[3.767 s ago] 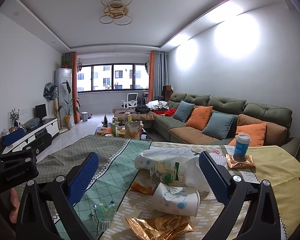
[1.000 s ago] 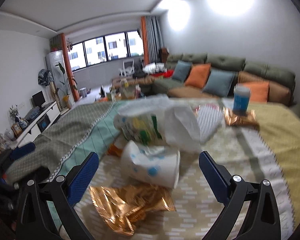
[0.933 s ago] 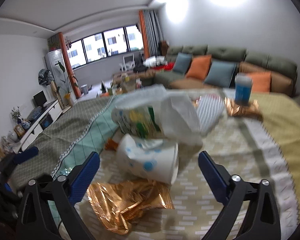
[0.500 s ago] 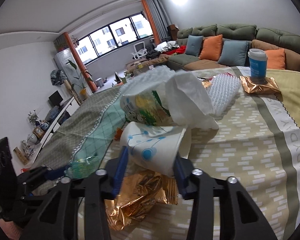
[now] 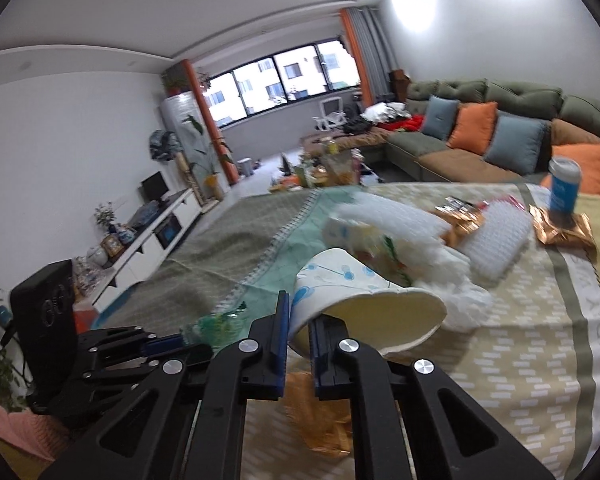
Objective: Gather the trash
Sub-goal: 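Grasp the white paper cup with the right gripper while the left gripper grasps the green plastic wrapper, then carry both items to the teal bin and open both grippers over it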
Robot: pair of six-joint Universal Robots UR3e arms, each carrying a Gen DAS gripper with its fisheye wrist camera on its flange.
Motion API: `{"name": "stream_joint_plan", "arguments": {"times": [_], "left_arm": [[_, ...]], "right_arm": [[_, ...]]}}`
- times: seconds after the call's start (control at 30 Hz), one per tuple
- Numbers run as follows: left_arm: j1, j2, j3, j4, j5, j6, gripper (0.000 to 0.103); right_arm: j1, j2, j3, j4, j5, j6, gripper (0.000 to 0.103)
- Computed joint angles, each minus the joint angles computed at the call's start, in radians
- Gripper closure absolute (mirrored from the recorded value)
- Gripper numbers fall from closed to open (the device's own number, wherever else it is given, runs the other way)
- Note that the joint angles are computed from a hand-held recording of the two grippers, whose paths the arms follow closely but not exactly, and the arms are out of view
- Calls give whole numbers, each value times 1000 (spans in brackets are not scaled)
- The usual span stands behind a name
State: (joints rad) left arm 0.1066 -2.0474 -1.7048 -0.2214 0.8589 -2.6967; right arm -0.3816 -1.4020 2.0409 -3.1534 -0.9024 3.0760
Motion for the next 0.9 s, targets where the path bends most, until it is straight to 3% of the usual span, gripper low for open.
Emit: {"name": "stream_joint_plan", "arguments": {"times": [0.37, 0.9], "left_arm": [[187, 129, -114, 74, -39, -44, 85], [492, 168, -144, 119, 57, -137, 85]], "right_arm": [[206, 189, -311, 114, 28, -24, 94], [506, 598, -1084, 518, 32, -118, 94]]}}
